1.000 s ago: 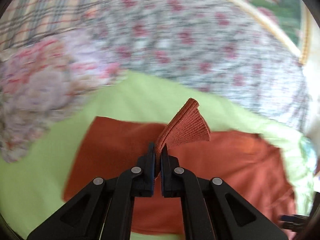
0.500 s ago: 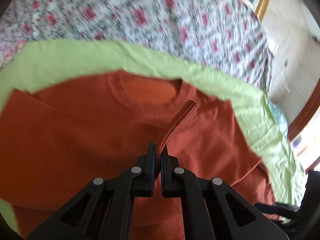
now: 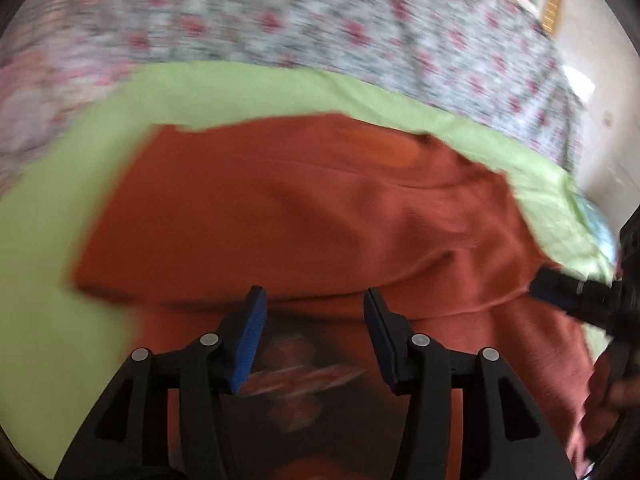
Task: Fold small clothes
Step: 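Grasp the other ribbed sleeve cuff with the right tool, then fold the sleeve across the sweater body with the right tool and release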
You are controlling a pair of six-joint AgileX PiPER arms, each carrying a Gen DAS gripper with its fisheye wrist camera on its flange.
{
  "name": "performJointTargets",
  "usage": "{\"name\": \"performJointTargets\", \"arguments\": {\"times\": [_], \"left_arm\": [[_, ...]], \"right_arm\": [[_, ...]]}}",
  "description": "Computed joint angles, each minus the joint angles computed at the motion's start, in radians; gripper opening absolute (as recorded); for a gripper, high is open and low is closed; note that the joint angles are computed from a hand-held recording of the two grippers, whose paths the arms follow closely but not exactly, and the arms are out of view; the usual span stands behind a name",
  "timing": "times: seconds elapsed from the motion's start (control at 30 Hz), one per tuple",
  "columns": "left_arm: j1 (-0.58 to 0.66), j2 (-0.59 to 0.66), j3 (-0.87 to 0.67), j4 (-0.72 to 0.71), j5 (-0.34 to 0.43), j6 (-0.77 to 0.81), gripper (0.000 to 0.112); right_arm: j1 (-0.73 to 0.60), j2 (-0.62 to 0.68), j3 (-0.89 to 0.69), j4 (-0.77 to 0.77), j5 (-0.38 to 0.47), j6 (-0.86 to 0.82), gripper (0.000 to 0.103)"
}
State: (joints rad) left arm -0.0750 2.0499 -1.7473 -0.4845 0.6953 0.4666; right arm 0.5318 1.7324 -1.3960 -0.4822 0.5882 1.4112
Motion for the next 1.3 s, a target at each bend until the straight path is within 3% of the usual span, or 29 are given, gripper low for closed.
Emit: {"name": "performJointTargets", "arguments": {"times": [0.1,0.13,0.23,0.33,0.37,0.4,0.43,0.5,0.57,0.77,0.83,0.87,0.97,1.07,1.3], "left_arm": [[0.067,-0.017,0.035,0.16,-0.07,-0.169,0.053],[0.098,0.006,0.006,0.187,-0.055,-0.221,0.054],[0.17,0.122,-0.165,0.188,0.076,-0.292,0.054],[0.197,0.216,-0.312,0.166,0.165,-0.317,0.054],[0.201,0.245,-0.362,0.146,0.196,-0.313,0.054],[0.198,0.273,-0.415,0.138,0.222,-0.313,0.054],[0.197,0.287,-0.445,0.138,0.237,-0.315,0.054],[0.177,0.33,-0.532,0.158,0.284,-0.329,0.054],[0.137,0.341,-0.558,0.21,0.281,-0.361,0.052],[0.07,0.282,-0.452,0.378,0.196,-0.398,0.052],[0.049,0.268,-0.415,0.428,0.161,-0.415,0.051],[0.042,0.261,-0.398,0.437,0.144,-0.419,0.05],[0.046,0.237,-0.35,0.45,0.112,-0.458,0.04],[0.06,0.197,-0.279,0.444,0.055,-0.493,0.039],[0.097,0.222,-0.311,0.369,0.084,-0.485,0.039]], "right_arm": [[-0.047,0.078,-0.087,0.073,-0.036,-0.074,0.06],[-0.061,0.105,-0.117,0.101,-0.037,-0.097,0.06],[-0.119,0.232,-0.258,0.241,-0.015,-0.213,0.06],[-0.153,0.316,-0.345,0.327,-0.045,-0.279,0.057],[-0.158,0.346,-0.384,0.328,-0.037,-0.28,0.048],[-0.164,0.369,-0.421,0.333,-0.023,-0.287,0.014],[-0.172,0.385,-0.448,0.357,-0.014,-0.309,0.007],[-0.177,0.371,-0.454,0.358,-0.033,-0.315,0.007],[-0.163,0.324,-0.433,0.265,-0.047,-0.277,0.007],[-0.152,0.1,-0.275,-0.059,-0.037,-0.053,0.007],[-0.157,0.061,-0.246,-0.13,0.017,-0.025,0.007],[-0.168,0.042,-0.221,-0.136,0.046,-0.034,0.007],[-0.218,0.005,-0.106,-0.086,0.02,-0.044,0.007],[-0.228,0.015,-0.046,-0.025,0.002,-0.096,0.007],[-0.202,0.004,0.031,-0.071,-0.045,-0.075,0.007]]}}
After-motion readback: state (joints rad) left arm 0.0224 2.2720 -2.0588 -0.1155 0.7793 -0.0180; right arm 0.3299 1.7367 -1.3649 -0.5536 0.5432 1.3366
